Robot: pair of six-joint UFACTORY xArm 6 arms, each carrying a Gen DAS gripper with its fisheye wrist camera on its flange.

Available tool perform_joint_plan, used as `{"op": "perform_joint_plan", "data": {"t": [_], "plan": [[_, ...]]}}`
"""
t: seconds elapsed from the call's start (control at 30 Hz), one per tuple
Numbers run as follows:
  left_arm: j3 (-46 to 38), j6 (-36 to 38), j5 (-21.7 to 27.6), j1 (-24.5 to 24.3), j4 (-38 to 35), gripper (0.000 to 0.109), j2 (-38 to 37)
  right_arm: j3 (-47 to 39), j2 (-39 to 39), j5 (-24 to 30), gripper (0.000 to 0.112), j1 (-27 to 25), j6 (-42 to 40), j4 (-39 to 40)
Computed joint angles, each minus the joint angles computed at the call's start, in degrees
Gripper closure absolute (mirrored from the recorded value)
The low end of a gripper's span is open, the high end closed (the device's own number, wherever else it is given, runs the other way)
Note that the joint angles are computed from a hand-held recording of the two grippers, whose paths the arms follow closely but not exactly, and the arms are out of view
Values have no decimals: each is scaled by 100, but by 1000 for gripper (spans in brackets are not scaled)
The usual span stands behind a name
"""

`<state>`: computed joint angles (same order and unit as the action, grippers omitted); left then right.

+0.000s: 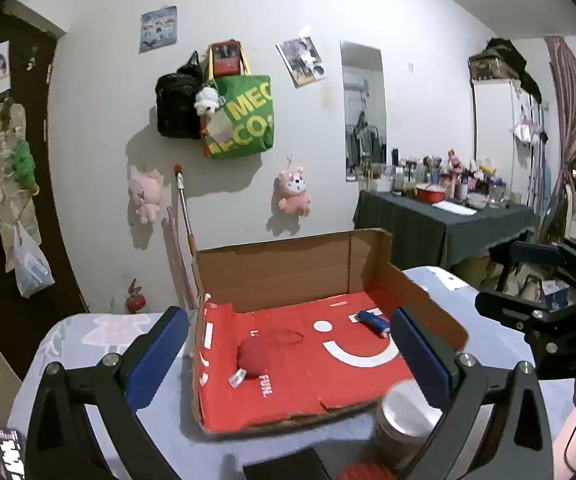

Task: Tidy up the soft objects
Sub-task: 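Grasp the orange-red mesh ball with the left tool while the right tool grasps the white bath puff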

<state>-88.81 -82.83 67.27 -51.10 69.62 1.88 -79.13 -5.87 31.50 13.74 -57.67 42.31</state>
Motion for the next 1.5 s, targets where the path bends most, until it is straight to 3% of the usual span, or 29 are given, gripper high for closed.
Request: {"op": "perform_joint_plan", "data": {"t": [0.4,0.7,0.93,1.27,1.5], "plan": [[814,-1483,789,-1092,755,6,-64,2153,-1522,-935,19,-108,-1540,1903],[1226,-2157,705,-1276,550,6,94,3143,-1940,-1270,19,-160,-2675,3034],[1396,-2164,303,-1122,159,6,182,3493,-1964,-1185,19,-199,-2919,3242],[1636,-2149,-328,-818,-209,6,84,3373,-1665,-772,19,-338,-2514,2928],[1692,-1877,-743,-550,-519,6,33,2880,-1156,233,19,-678,-1943,2572]]}}
